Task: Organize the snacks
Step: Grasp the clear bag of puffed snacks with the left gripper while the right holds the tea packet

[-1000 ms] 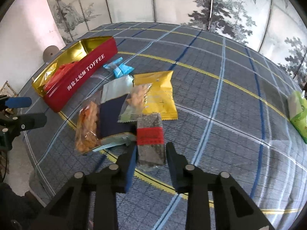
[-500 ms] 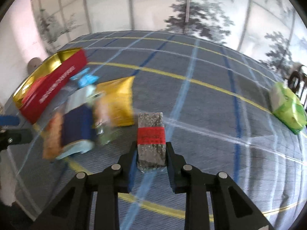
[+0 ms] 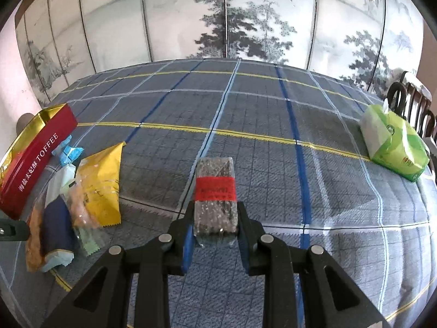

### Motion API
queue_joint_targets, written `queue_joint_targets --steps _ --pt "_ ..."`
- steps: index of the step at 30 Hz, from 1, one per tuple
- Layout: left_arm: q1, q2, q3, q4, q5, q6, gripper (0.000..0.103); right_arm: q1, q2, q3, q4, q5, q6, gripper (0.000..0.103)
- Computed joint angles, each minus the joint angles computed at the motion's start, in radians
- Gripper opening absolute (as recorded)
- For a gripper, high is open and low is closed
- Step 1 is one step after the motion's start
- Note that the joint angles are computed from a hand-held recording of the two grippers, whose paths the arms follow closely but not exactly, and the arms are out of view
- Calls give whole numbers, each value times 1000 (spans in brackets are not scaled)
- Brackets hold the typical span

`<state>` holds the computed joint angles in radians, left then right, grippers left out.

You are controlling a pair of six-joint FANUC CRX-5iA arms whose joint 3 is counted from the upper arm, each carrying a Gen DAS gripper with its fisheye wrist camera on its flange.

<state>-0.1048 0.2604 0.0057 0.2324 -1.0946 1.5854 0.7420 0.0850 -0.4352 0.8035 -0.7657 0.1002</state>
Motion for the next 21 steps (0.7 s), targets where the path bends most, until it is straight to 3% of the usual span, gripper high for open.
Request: queue_joint_targets --steps 7,10,12,21 --pt "-13 23 5 19 -6 -4 69 -13 -4 -4 -26 32 8 27" --pt "-15 20 -3 27 11 -22 60 -11 -7 -8 -24 31 6 27" --pt "-13 15 -16 46 23 -45 48 -12 -7 -7 -25 32 6 27" --pt "-19 -9 -33 24 45 -117 36 -11 -5 -5 -25 28 8 27"
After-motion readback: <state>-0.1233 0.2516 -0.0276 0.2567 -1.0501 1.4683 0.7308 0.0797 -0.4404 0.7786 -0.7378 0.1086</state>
